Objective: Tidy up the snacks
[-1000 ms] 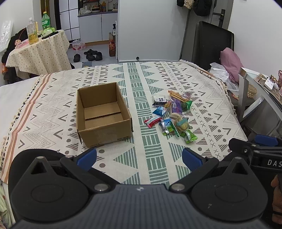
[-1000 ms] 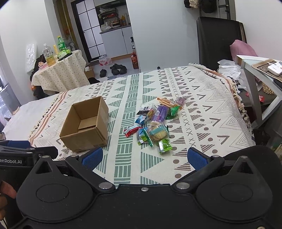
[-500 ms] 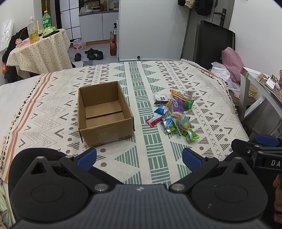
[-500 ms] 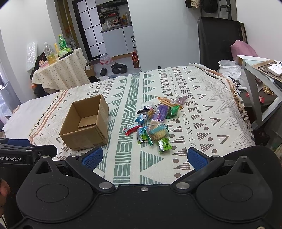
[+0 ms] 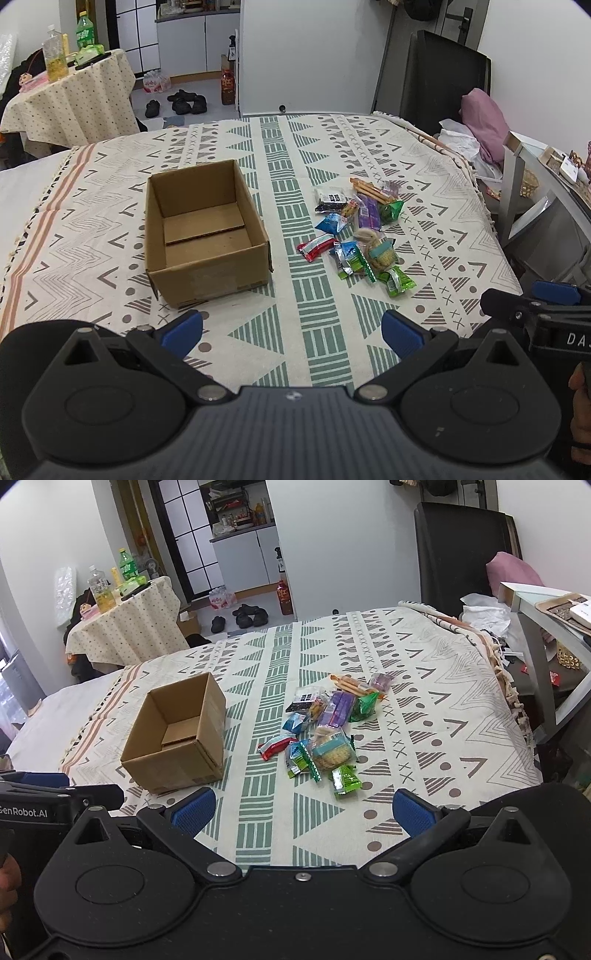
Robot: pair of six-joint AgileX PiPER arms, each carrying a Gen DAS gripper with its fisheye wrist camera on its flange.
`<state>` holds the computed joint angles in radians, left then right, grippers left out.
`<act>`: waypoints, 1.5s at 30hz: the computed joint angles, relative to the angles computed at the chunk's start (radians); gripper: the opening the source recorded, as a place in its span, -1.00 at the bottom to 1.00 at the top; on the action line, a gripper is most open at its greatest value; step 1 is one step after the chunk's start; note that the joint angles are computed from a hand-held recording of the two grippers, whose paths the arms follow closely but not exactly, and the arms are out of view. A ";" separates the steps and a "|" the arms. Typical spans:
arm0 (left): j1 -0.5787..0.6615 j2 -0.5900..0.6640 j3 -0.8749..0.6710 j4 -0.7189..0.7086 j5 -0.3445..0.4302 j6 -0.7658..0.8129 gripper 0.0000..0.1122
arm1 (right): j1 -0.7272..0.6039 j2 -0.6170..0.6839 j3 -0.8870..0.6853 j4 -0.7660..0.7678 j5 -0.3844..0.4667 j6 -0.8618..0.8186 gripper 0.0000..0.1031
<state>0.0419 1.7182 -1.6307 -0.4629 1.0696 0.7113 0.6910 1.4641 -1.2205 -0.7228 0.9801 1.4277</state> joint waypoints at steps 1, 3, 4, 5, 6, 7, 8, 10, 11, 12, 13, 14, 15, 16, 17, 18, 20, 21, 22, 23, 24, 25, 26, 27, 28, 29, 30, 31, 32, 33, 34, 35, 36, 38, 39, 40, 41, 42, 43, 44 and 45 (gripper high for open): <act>-0.006 0.008 -0.008 0.005 -0.001 -0.006 0.83 | -0.015 0.000 -0.001 0.009 -0.008 -0.016 1.00; -0.019 0.023 -0.022 0.016 -0.005 -0.019 0.83 | -0.033 0.005 -0.002 0.017 -0.020 -0.033 1.00; -0.026 0.030 -0.028 0.021 -0.008 -0.025 0.83 | -0.046 0.007 -0.002 0.023 -0.027 -0.044 1.00; -0.031 0.035 -0.033 0.022 -0.013 -0.029 0.83 | -0.054 0.010 -0.002 0.027 -0.033 -0.048 1.00; -0.036 0.044 -0.040 0.023 -0.015 -0.033 0.83 | -0.065 0.011 0.001 0.031 -0.041 -0.055 1.00; -0.042 0.051 -0.046 0.024 -0.019 -0.038 0.83 | -0.075 0.012 0.004 0.035 -0.050 -0.061 1.00; -0.047 0.059 -0.052 0.026 -0.022 -0.043 0.83 | -0.087 0.014 0.007 0.041 -0.060 -0.067 1.00; -0.059 0.078 -0.068 0.033 -0.025 -0.061 0.83 | -0.108 0.018 0.013 0.053 -0.078 -0.078 1.00; -0.063 0.088 -0.076 0.034 -0.025 -0.068 0.83 | -0.118 0.020 0.015 0.059 -0.087 -0.086 1.00; -0.069 0.098 -0.085 0.035 -0.024 -0.074 0.82 | -0.127 0.022 0.016 0.064 -0.094 -0.092 1.00; -0.075 0.105 -0.090 0.037 -0.026 -0.080 0.82 | -0.136 0.024 0.020 0.066 -0.104 -0.097 1.00; -0.082 0.112 -0.093 0.042 -0.030 -0.087 0.82 | -0.143 0.025 0.023 0.066 -0.112 -0.100 1.00; -0.089 0.119 -0.097 0.045 -0.033 -0.094 0.82 | -0.151 0.026 0.029 0.066 -0.123 -0.099 1.00; -0.096 0.125 -0.100 0.048 -0.038 -0.100 0.82 | -0.161 0.026 0.036 0.068 -0.136 -0.101 1.00; -0.103 0.132 -0.103 0.053 -0.041 -0.108 0.82 | -0.170 0.026 0.042 0.070 -0.149 -0.102 1.00; -0.111 0.141 -0.109 0.058 -0.043 -0.116 0.82 | -0.180 0.027 0.051 0.075 -0.164 -0.105 0.99; -0.128 0.155 -0.113 0.071 -0.049 -0.130 0.81 | -0.203 0.029 0.065 0.093 -0.195 -0.122 0.98; -0.137 0.161 -0.115 0.075 -0.053 -0.138 0.80 | -0.214 0.029 0.074 0.101 -0.211 -0.128 0.96; -0.143 0.167 -0.116 0.079 -0.057 -0.145 0.79 | -0.225 0.030 0.081 0.106 -0.225 -0.133 0.94; -0.150 0.173 -0.117 0.084 -0.062 -0.153 0.79 | -0.234 0.031 0.089 0.110 -0.237 -0.138 0.93; -0.156 0.180 -0.119 0.087 -0.066 -0.160 0.79 | -0.243 0.033 0.095 0.112 -0.246 -0.144 0.92; -0.162 0.188 -0.123 0.090 -0.068 -0.168 0.79 | -0.251 0.037 0.098 0.115 -0.253 -0.150 0.91; -0.168 0.195 -0.128 0.095 -0.070 -0.177 0.79 | -0.261 0.042 0.100 0.123 -0.263 -0.159 0.90; -0.175 0.203 -0.134 0.101 -0.073 -0.187 0.79 | -0.270 0.045 0.105 0.131 -0.275 -0.167 0.88; -0.182 0.210 -0.138 0.108 -0.078 -0.198 0.78 | -0.279 0.049 0.107 0.142 -0.285 -0.176 0.87; -0.190 0.217 -0.141 0.116 -0.083 -0.212 0.78 | -0.291 0.052 0.113 0.152 -0.299 -0.183 0.86; -0.197 0.225 -0.147 0.121 -0.086 -0.222 0.78 | -0.301 0.056 0.116 0.164 -0.310 -0.193 0.83; -0.206 0.233 -0.152 0.128 -0.088 -0.233 0.77 | -0.313 0.061 0.121 0.175 -0.323 -0.200 0.82; -0.214 0.240 -0.157 0.137 -0.091 -0.244 0.74 | -0.323 0.064 0.126 0.184 -0.334 -0.202 0.82; -0.222 0.249 -0.163 0.146 -0.093 -0.256 0.72 | -0.331 0.067 0.132 0.189 -0.347 -0.203 0.80; -0.230 0.257 -0.169 0.153 -0.094 -0.266 0.69 | -0.342 0.069 0.139 0.196 -0.362 -0.203 0.77; -0.239 0.265 -0.175 0.160 -0.097 -0.279 0.68 | -0.352 0.073 0.143 0.205 -0.376 -0.207 0.77; -0.248 0.275 -0.182 0.168 -0.101 -0.292 0.67 | -0.362 0.077 0.148 0.215 -0.389 -0.210 0.74; -0.264 0.294 -0.194 0.180 -0.107 -0.315 0.57 | -0.376 0.091 0.151 0.223 -0.405 -0.213 0.71; -0.271 0.305 -0.203 0.187 -0.106 -0.328 0.55 | -0.385 0.098 0.154 0.234 -0.416 -0.219 0.67; -0.278 0.318 -0.216 0.192 -0.101 -0.342 0.51 | -0.395 0.105 0.155 0.251 -0.429 -0.233 0.62; -0.284 0.332 -0.231 0.197 -0.095 -0.356 0.46 | -0.407 0.112 0.158 0.274 -0.443 -0.252 0.59; -0.290 0.346 -0.245 0.199 -0.090 -0.368 0.44 | -0.417 0.122 0.157 0.299 -0.452 -0.276 0.54; -0.295 0.358 -0.258 0.202 -0.086 -0.380 0.39 | -0.424 0.135 0.151 0.321 -0.454 -0.298 0.49; -0.299 0.370 -0.270 0.204 -0.084 -0.390 0.35 | -0.434 0.146 0.147 0.345 -0.459 -0.320 0.47; -0.305 0.383 -0.282 0.207 -0.082 -0.402 0.33 | -0.446 0.154 0.149 0.371 -0.473 -0.340 0.42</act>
<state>-0.2629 2.1010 -1.9131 -0.2556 0.9874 0.3092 0.2451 1.6182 -1.0714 -0.3517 0.5067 1.0877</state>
